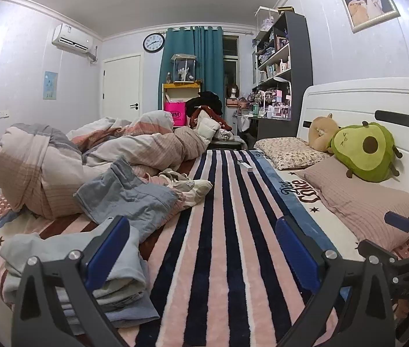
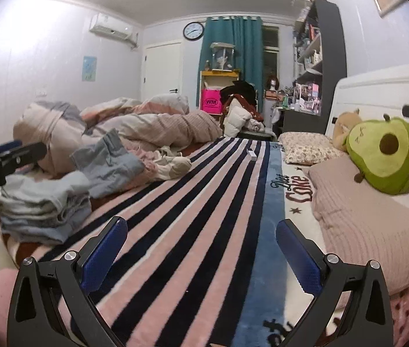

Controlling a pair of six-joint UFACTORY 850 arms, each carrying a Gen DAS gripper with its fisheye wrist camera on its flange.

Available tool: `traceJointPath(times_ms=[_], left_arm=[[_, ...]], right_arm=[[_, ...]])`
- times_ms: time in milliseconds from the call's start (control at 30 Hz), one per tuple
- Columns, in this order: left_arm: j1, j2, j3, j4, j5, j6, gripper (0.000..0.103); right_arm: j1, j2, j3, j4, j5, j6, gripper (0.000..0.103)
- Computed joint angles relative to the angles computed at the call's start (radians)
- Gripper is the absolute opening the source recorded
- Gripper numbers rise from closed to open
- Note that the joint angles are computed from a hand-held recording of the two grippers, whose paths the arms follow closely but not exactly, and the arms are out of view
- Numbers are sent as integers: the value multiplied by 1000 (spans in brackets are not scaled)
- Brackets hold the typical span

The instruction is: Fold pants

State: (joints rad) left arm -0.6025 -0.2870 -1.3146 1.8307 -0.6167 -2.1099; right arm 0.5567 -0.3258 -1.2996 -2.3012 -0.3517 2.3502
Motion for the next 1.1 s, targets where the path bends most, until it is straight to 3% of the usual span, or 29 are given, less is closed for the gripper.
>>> traceJointPath(times_ms=[467,1100], left_arm=[[0,-29,-7,48,0,-60,100],[1,-38,-8,50,28,-71,100]], right_arm=[[37,-7,9,125,-126,-119,102],[42,-3,16,139,-160,-121,102]])
